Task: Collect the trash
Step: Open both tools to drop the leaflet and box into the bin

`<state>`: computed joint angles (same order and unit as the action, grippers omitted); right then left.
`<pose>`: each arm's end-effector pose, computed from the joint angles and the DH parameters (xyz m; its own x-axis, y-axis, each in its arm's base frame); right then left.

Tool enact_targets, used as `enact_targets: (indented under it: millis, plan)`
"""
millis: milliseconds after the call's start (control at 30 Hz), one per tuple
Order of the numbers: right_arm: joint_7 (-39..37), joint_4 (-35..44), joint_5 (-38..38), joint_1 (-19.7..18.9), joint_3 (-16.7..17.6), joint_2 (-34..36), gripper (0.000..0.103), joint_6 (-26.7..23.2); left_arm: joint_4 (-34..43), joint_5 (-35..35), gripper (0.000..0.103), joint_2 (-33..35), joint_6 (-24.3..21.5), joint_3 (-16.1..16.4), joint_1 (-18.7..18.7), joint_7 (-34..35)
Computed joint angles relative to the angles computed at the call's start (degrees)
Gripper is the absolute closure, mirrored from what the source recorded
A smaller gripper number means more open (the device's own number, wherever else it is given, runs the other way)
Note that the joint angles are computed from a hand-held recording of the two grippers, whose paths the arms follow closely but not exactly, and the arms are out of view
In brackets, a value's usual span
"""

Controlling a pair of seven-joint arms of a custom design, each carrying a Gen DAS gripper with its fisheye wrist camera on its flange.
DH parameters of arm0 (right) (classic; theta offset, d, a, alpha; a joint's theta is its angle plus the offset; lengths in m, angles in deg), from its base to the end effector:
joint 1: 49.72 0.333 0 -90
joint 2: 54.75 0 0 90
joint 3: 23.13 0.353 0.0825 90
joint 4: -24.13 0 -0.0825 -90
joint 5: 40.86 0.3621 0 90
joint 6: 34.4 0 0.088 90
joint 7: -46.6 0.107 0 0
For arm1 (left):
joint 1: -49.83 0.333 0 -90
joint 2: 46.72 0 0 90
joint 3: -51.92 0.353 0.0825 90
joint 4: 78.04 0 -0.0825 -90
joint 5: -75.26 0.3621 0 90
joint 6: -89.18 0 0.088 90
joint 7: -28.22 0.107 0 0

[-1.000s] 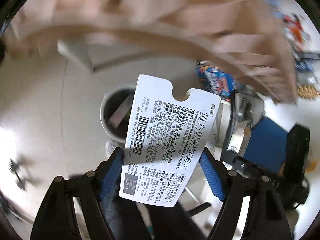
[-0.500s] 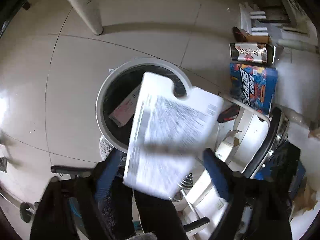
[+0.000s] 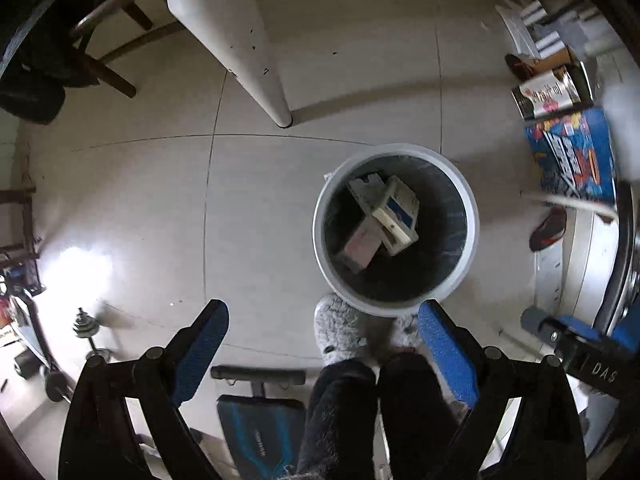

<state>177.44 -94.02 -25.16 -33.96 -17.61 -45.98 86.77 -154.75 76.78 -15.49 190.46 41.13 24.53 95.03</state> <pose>0.5107 0.2105 0.4044 -0.4841 -0.8695 -0.0979 -0.8595 0.4516 0.2393 0.5822 -0.3846 0.4473 -0.2072 -0.9780 0.0238 -0.9698 0.2085 0.1268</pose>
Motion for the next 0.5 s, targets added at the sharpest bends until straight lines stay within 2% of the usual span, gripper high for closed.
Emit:
enact_targets:
  millis: [133, 500]
  plan:
    - [2.0, 2.4, -3.0, 0.7, 0.0, -2.6, 0.0, -4.9, 1.2, -0.1, 0.006, -1.7, -2.9, -0.5, -0.4, 0.6]
    - [5.9, 13.6, -8.2, 2.9, 0.3, -8.5, 0.0, -18.9, 10.8, 0.5, 0.006, -4.2, -11.0, -0.9, -1.9, 0.7]
